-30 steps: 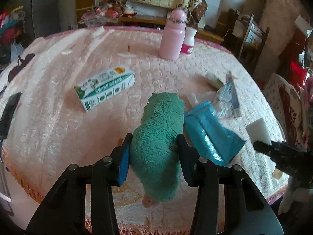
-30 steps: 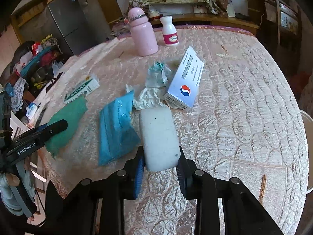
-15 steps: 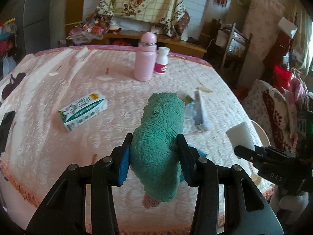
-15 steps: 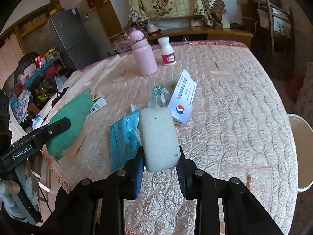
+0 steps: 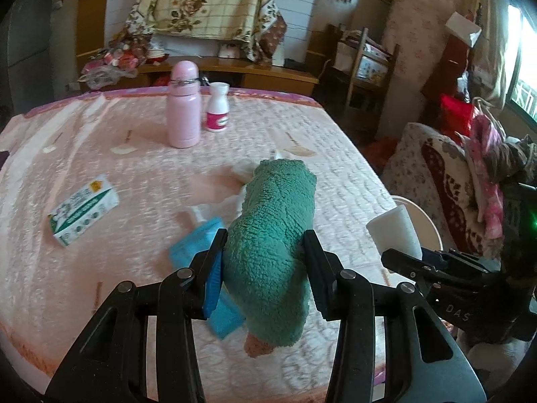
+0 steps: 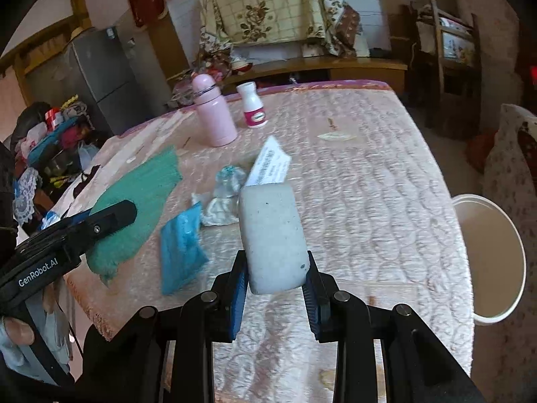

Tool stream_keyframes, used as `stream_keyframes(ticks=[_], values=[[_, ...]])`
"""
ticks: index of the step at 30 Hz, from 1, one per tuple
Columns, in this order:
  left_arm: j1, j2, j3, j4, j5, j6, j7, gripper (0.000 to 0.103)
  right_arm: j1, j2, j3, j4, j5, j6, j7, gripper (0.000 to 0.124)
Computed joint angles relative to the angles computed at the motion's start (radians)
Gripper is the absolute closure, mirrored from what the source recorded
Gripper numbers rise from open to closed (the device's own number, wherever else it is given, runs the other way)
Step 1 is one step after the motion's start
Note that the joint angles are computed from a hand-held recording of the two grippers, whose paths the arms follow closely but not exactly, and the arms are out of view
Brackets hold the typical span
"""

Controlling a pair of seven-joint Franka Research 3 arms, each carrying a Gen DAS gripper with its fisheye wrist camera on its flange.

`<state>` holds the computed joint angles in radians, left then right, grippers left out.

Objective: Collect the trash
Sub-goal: 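Carry the green plush and white sponge over the white bucket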

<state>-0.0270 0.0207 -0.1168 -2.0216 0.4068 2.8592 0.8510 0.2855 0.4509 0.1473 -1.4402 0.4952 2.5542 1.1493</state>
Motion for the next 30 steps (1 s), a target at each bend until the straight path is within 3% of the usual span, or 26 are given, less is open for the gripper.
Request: stream_keyframes(ticks=[11, 30], values=[[-0.049, 0.122, -0.022, 0.145, -0.054, -0.026, 0.059, 0.061, -0.026, -0.026, -0.040, -0.042, -0.039, 0.048, 0.048, 0.095], [-0.181, 0.426, -0.018, 0.553, 0.002, -0.197, 0.113, 0.061, -0.130, 0.028, -0.110, 0.026, -0.110, 0.053, 0.152, 0.095]])
